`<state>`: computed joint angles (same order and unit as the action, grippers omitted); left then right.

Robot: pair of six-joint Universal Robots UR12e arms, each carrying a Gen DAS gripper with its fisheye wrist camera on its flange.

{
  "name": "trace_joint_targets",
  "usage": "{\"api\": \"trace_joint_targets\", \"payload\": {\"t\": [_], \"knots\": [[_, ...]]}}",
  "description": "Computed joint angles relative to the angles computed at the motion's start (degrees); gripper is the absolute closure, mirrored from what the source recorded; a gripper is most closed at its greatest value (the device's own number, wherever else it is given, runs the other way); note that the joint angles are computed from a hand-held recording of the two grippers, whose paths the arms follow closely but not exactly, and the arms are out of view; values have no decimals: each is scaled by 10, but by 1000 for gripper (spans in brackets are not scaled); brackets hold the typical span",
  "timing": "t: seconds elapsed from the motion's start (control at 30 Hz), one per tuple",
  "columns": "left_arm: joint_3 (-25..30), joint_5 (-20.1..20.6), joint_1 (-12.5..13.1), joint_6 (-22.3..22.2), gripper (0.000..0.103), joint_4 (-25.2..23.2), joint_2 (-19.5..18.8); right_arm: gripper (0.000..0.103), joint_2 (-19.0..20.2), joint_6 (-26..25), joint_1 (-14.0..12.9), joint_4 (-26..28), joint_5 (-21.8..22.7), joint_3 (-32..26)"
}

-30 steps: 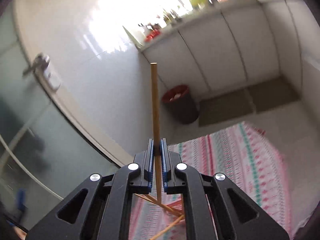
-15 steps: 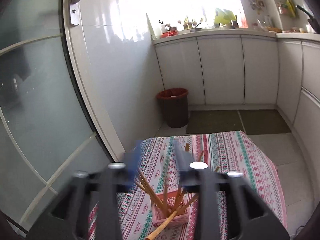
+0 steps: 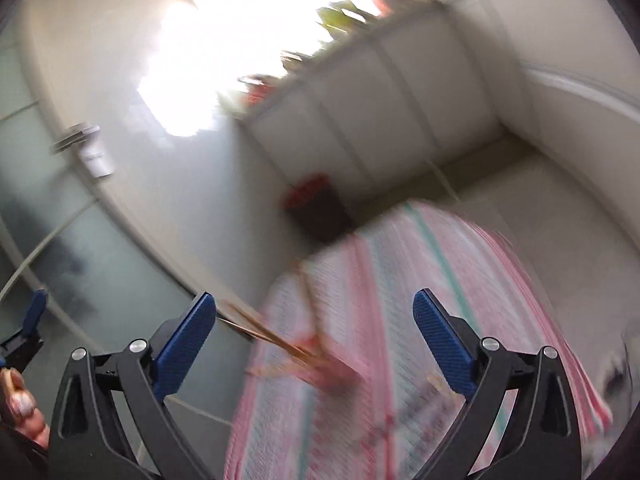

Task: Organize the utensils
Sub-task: 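Grasp a black chopstick with the left gripper while the right gripper grasps the other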

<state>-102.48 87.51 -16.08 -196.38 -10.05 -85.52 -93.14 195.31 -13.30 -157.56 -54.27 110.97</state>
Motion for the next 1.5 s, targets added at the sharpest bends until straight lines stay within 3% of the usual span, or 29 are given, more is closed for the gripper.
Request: {"api": "trace_joint_targets", "payload": {"t": [0.07, 0.13, 0.2, 0.3, 0.4, 0.53, 0.7, 0.97, 1.1, 1.2, 1.33, 1.4, 1.43, 1.47, 1.5], "knots": [[29, 7, -24, 40, 7, -67, -29, 7, 1, -15, -9, 82, -65, -3], [62, 26, -45, 75, 7, -143, -63, 7, 12, -45, -6, 168, -161, -22], [102, 50, -63, 111, 7, -239, -107, 7, 26, -74, -3, 220, -206, -42], [147, 78, -77, 147, 7, -350, -160, 7, 38, -58, -17, 255, -169, -53], [184, 95, -79, 159, 10, -439, -213, 7, 45, -83, -21, 305, -138, -60], [224, 92, -69, 147, 44, -536, -268, 7, 48, -80, -17, 302, -163, -63], [238, 88, -59, 140, 55, -569, -296, 7, 52, -68, -29, 319, -135, -64], [256, 82, -55, 137, 55, -586, -323, 7, 61, -69, -27, 340, -133, -72], [256, 78, -54, 135, 55, -572, -322, 7, 63, -59, -30, 341, -128, -70], [260, 64, -54, 152, 55, -568, -317, 7, 62, -54, -31, 339, -127, -70], [270, 70, -63, 178, 55, -598, -324, 7, 63, -57, -30, 346, -126, -71], [272, 71, -64, 182, 68, -616, -334, 7, 64, -59, -28, 347, -129, -72], [264, 65, -63, 181, 71, -599, -331, 7, 65, -59, -27, 348, -131, -72], [260, 55, -60, 178, 89, -590, -329, 7, 66, -58, -27, 348, -133, -72], [256, 49, -56, 174, 92, -584, -328, 7, 68, -56, -26, 349, -134, -73]]}}
